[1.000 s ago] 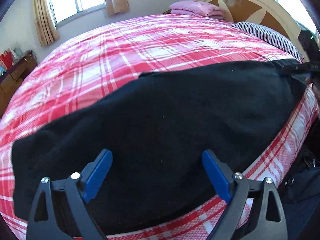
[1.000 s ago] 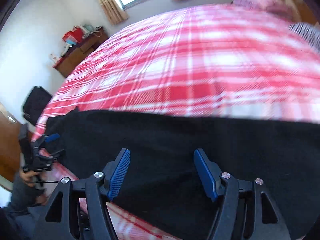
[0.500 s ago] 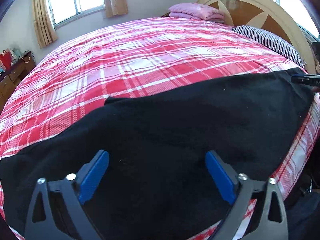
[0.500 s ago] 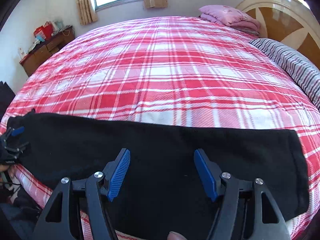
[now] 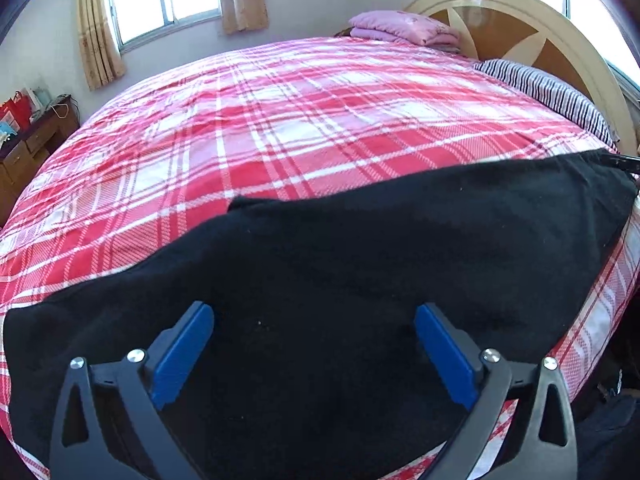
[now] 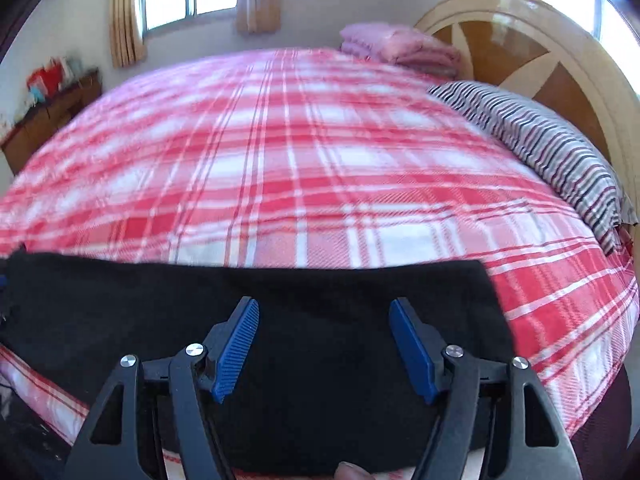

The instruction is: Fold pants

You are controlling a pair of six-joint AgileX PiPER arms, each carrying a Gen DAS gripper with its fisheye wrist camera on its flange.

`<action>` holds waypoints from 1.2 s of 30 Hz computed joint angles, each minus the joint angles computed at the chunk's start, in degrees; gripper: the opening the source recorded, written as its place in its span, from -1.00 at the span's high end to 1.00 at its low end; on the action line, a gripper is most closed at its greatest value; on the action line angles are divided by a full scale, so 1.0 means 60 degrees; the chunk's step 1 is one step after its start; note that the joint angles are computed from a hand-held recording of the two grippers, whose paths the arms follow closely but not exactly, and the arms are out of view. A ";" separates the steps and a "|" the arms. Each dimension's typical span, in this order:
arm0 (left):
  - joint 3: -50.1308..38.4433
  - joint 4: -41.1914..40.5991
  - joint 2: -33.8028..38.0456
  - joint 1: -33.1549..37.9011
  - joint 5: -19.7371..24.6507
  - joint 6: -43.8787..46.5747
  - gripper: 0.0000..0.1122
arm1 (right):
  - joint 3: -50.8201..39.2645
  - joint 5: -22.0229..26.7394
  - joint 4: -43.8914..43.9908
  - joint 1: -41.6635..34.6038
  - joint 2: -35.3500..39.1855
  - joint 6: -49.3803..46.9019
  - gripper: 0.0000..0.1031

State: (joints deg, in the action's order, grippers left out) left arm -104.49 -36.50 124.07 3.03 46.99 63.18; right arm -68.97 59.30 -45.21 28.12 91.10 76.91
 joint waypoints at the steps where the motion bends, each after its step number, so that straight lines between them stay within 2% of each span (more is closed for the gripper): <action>1: -0.0041 -0.0032 -0.0001 0.0013 0.0053 -0.0033 -0.84 | 0.0164 0.0109 -0.0093 0.0019 -0.0178 0.0122 -0.35; 5: -0.0153 0.0145 0.0095 -0.0009 0.0113 -0.0194 -0.84 | 0.1003 0.1371 -0.0758 0.0281 -0.0719 0.0784 -0.35; 7: -0.0184 0.0323 0.0161 -0.0061 0.0126 -0.0348 -0.84 | 0.1526 0.1464 -0.0648 0.0049 -0.1173 0.0817 -0.35; 11: -0.0061 0.0305 0.0126 -0.0069 0.0009 -0.0251 -0.84 | 0.2645 0.0519 -0.0160 -0.1005 -0.2486 0.0844 -0.35; 14: -0.0185 0.0273 0.0196 -0.0029 0.0126 -0.0253 -0.84 | 0.3473 -0.1332 0.0714 -0.2250 -0.3680 0.0473 -0.35; 18: -0.0137 0.0281 0.0172 -0.0047 0.0087 -0.0261 -0.84 | 0.4074 -0.2481 0.1294 -0.2983 -0.4254 0.0332 -0.35; 21: -0.0053 0.0261 0.0115 -0.0058 0.0016 -0.0273 -0.84 | 0.4337 -0.3027 0.1641 -0.3320 -0.4596 0.0168 -0.35; 24: 0.0372 0.0244 -0.0115 -0.0107 -0.0675 -0.0173 -0.84 | 0.4368 -0.3138 0.1814 -0.3333 -0.4637 -0.0012 -0.33; 26: 0.0513 0.0138 -0.0211 -0.0091 -0.0922 -0.0092 -0.84 | 0.4397 -0.3470 0.2244 -0.3551 -0.4708 -0.0474 -0.21; 31: 0.0284 -0.0362 -0.0197 0.0120 -0.0762 -0.0022 -0.84 | 0.4629 -0.4397 0.2858 -0.3856 -0.4671 -0.0989 -0.14; 36: -0.0056 -0.0113 0.0002 0.0149 -0.0772 -0.0333 -0.84 | 0.5061 -0.4854 0.1784 -0.3847 -0.4755 0.0196 0.04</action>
